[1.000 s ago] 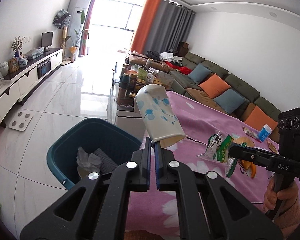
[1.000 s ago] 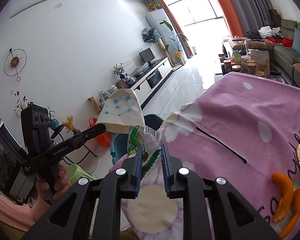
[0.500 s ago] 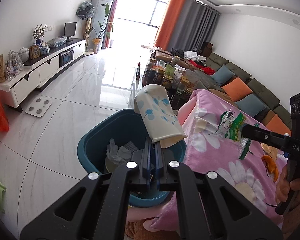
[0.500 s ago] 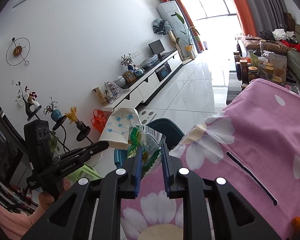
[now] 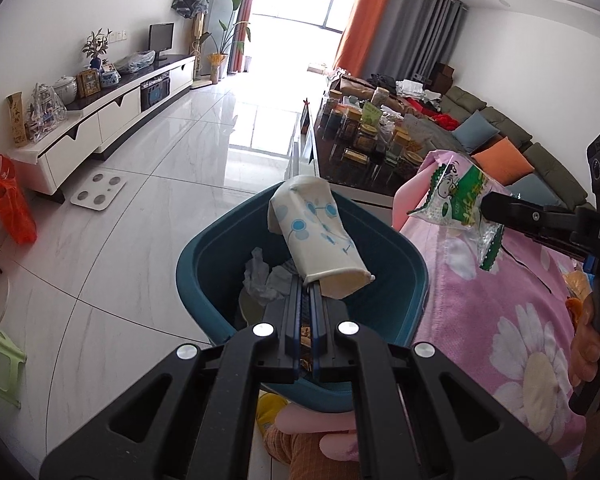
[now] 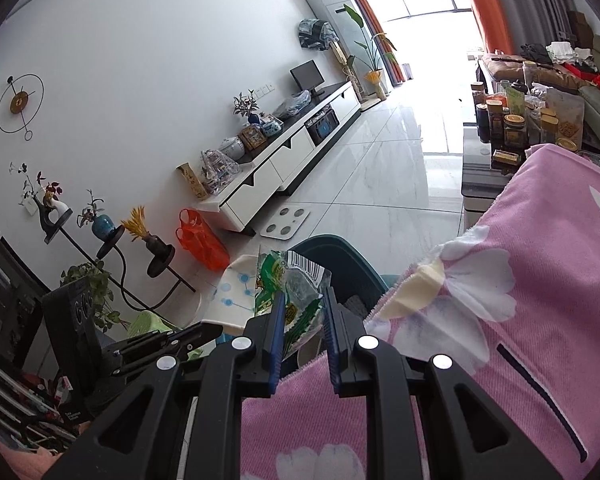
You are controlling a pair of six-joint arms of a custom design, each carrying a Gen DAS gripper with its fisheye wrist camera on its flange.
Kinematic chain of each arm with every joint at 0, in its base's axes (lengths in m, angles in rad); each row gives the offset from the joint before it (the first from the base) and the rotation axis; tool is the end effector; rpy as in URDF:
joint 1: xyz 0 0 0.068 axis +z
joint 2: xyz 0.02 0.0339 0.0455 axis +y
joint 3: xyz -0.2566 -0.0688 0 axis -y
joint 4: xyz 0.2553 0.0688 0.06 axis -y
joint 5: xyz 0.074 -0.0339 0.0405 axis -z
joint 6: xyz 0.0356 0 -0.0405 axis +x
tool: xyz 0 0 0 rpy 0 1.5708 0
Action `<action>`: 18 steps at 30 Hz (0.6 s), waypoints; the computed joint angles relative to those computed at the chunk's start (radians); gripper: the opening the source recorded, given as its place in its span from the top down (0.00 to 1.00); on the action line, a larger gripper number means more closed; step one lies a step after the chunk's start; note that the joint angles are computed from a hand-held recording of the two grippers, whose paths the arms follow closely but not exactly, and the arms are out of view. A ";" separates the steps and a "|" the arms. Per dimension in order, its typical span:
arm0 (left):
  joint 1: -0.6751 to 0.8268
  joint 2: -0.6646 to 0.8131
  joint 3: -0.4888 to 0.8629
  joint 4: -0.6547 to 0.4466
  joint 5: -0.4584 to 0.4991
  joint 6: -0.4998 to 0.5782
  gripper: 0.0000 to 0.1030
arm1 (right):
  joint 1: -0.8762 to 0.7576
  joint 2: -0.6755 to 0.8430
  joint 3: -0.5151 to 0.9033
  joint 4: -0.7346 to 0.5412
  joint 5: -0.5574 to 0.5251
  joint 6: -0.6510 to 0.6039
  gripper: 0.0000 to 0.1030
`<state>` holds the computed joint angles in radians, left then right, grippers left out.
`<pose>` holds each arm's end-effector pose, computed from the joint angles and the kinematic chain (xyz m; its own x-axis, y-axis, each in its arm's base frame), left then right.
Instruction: Collect trash
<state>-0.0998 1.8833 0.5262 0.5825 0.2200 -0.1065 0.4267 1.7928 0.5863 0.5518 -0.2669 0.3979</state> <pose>0.2872 -0.0366 0.0448 -0.7188 -0.0323 -0.6944 0.1770 0.9575 -0.2277 0.2778 0.1366 0.0807 -0.7395 0.0744 -0.6690 -0.3288 0.8273 0.4554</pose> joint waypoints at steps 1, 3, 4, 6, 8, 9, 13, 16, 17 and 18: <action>0.001 0.018 0.010 0.001 -0.003 0.000 0.96 | 0.002 0.017 0.015 -0.003 0.002 0.006 0.83; -0.001 0.045 0.025 0.002 -0.015 0.000 0.96 | 0.008 0.044 0.042 -0.013 0.011 0.012 0.82; -0.002 0.060 0.035 0.001 -0.019 0.000 0.96 | 0.011 0.059 0.064 -0.028 0.016 0.012 0.82; -0.003 0.090 0.052 -0.001 -0.026 -0.001 0.96 | 0.018 0.084 0.088 -0.041 0.026 0.021 0.81; -0.004 0.121 0.069 0.000 -0.032 0.000 0.96 | 0.022 0.109 0.111 -0.050 0.030 0.026 0.79; -0.005 0.138 0.078 0.002 -0.034 -0.001 0.96 | 0.027 0.118 0.120 -0.056 0.035 0.028 0.79; -0.006 0.195 0.122 -0.009 -0.034 -0.011 0.96 | 0.038 0.149 0.138 -0.058 0.039 0.033 0.78; -0.013 0.224 0.145 -0.009 -0.041 -0.018 0.95 | 0.042 0.143 0.126 -0.048 0.042 0.036 0.75; -0.017 0.227 0.147 -0.007 -0.045 -0.019 0.95 | 0.040 0.138 0.120 -0.046 0.041 0.037 0.74; -0.022 0.227 0.145 -0.003 -0.049 -0.021 0.95 | 0.036 0.131 0.110 -0.039 0.036 0.038 0.74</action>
<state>-0.1216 2.1101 0.6715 0.5792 0.1707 -0.1277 0.4628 1.9233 0.6959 0.5125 -0.2306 0.4360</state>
